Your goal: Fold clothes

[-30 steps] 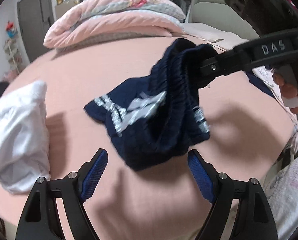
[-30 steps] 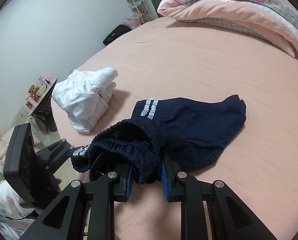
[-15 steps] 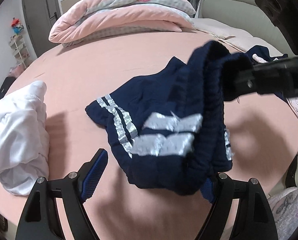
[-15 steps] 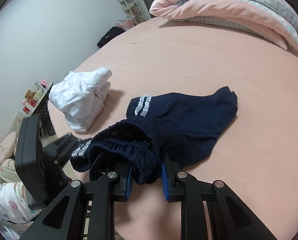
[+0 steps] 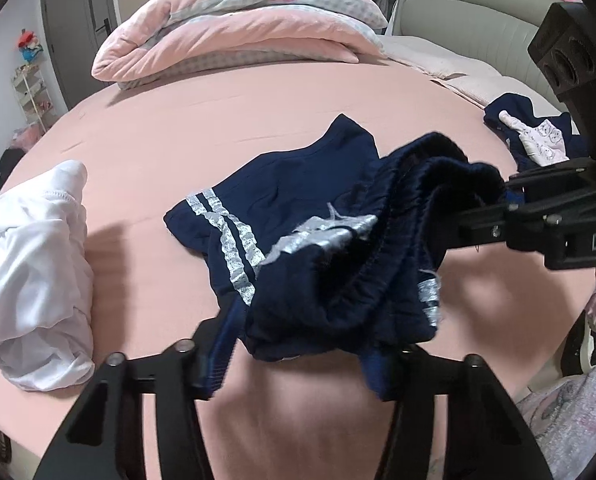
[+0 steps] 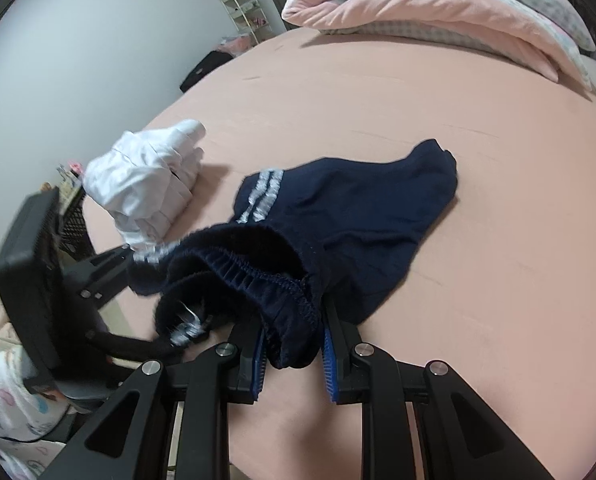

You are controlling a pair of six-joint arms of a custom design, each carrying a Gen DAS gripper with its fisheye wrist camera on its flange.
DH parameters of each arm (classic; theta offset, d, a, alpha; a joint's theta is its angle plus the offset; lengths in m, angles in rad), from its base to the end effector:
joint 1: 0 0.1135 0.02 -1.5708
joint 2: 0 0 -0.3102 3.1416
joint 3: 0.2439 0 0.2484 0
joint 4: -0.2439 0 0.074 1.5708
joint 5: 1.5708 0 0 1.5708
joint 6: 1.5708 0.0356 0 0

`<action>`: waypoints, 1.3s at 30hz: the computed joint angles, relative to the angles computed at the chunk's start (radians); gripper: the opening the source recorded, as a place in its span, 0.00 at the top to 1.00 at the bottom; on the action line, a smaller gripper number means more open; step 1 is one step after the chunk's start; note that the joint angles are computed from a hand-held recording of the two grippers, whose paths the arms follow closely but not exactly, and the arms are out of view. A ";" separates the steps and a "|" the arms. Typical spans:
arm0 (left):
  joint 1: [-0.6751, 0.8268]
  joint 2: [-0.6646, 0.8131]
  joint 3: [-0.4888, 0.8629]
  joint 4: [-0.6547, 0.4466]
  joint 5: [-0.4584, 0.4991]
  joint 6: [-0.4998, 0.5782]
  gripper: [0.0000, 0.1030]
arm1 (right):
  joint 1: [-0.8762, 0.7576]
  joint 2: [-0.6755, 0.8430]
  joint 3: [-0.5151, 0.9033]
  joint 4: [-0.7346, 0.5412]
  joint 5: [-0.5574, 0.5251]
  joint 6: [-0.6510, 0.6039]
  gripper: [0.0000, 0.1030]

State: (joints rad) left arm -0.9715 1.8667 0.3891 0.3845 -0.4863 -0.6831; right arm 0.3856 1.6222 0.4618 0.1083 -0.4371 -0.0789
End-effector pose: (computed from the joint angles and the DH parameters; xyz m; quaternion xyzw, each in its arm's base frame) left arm 0.1497 -0.1897 0.0821 0.0792 0.9414 -0.0107 0.3276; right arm 0.2165 0.1042 0.1339 -0.2713 0.9054 0.2453 0.2154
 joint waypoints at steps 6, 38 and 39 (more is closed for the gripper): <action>0.004 -0.035 -0.016 0.035 0.008 0.004 0.69 | -0.022 0.009 -0.018 0.011 -0.022 -0.006 0.79; 0.383 0.013 0.168 -0.085 0.342 0.100 0.72 | 0.018 0.213 0.348 -0.166 0.090 0.005 0.79; 0.393 0.020 0.170 -0.085 0.354 0.100 0.72 | 0.022 0.223 0.357 -0.167 0.102 0.005 0.79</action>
